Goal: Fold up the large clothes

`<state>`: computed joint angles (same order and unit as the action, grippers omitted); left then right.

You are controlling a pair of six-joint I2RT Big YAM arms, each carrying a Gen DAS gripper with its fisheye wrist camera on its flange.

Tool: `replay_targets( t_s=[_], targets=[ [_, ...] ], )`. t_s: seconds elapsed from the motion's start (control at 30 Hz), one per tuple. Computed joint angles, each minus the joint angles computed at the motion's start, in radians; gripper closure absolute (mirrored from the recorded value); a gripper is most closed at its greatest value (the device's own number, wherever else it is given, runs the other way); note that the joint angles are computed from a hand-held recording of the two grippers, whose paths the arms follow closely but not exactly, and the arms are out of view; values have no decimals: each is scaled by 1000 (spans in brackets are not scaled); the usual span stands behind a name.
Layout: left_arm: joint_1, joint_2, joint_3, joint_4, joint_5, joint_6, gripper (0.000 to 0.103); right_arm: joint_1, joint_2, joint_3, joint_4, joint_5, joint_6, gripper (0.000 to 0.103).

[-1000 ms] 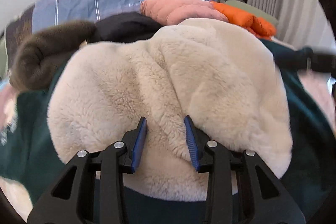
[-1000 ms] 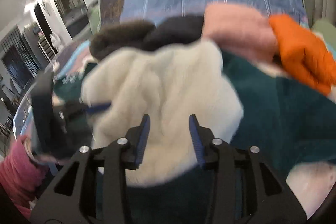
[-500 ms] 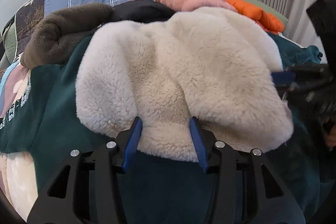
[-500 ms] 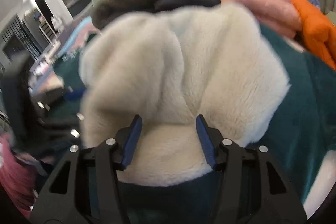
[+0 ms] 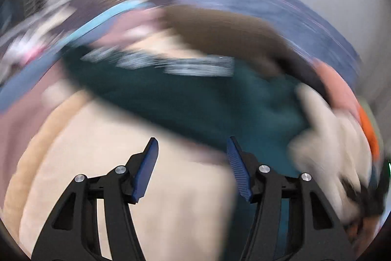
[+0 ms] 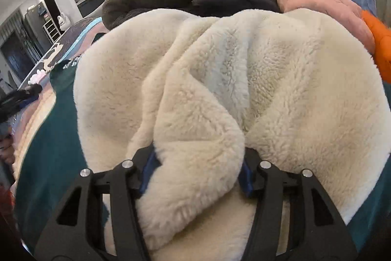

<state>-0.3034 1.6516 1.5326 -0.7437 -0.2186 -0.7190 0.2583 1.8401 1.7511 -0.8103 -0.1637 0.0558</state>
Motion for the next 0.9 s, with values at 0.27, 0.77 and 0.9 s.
replay_targets(
  t_s=[0.27,0.77,0.9],
  targets=[
    [238,47,-41,102,118,-262,44,-16,-7,-18,19,-32,-22,46],
    [279,151,136,71,28,-206,95,-8,-15,-41,47,-18,-17,46],
    [190,91,211,120,-25,-51,95,-9,-18,-45,55,-21,-15,46]
  ],
)
